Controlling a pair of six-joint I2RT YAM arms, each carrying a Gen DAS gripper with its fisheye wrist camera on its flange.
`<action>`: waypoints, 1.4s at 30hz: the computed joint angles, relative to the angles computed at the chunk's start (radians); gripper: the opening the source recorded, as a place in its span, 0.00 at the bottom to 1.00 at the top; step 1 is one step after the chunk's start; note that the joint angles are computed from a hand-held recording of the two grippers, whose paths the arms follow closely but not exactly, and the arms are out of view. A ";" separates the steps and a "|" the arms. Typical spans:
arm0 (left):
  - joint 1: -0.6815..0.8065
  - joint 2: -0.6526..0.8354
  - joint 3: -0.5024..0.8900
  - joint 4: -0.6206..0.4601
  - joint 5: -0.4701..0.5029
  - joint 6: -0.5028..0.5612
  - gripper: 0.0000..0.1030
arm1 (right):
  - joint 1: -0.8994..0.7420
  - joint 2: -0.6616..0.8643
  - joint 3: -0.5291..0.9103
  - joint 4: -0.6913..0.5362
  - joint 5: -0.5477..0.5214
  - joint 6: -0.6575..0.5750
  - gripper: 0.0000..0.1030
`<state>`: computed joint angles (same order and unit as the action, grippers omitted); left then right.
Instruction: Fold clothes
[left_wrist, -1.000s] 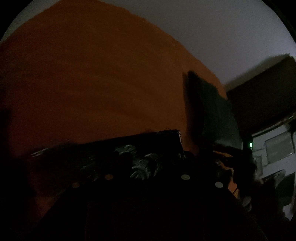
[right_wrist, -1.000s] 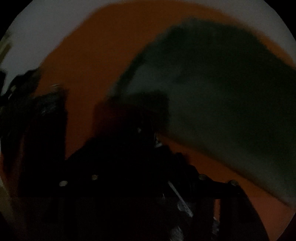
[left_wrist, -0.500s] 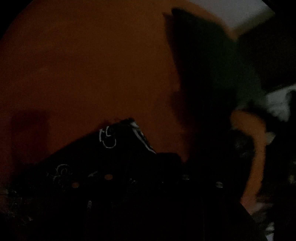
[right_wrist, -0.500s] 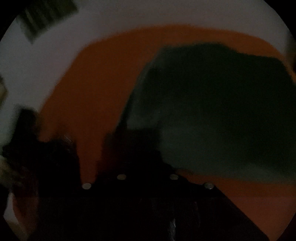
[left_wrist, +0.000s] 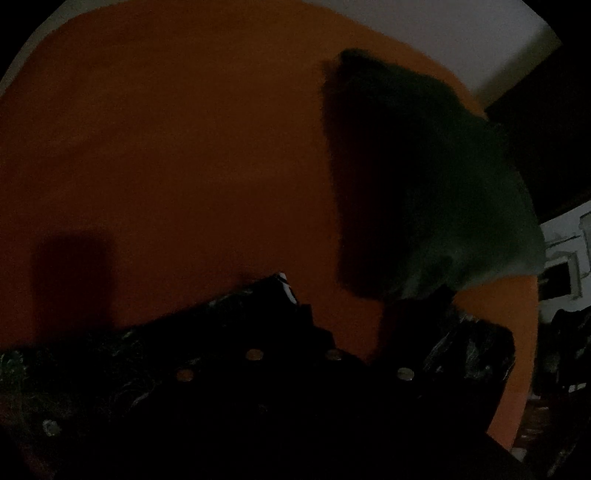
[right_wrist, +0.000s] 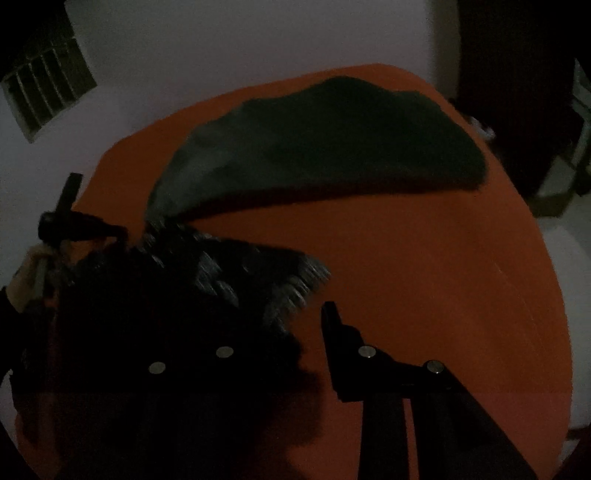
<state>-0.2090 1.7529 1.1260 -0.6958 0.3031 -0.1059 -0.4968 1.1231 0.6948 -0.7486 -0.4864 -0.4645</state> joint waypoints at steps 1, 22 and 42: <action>0.048 -0.030 -0.026 -0.012 0.027 0.005 0.05 | -0.039 0.009 -0.001 -0.006 -0.010 -0.031 0.27; 1.615 0.068 -0.169 -0.621 0.144 1.163 0.41 | 0.155 0.038 -0.315 0.189 -0.005 0.153 0.36; 0.924 -0.039 -0.282 0.009 0.421 0.388 0.41 | -0.020 0.542 -0.021 0.367 -0.206 0.206 0.45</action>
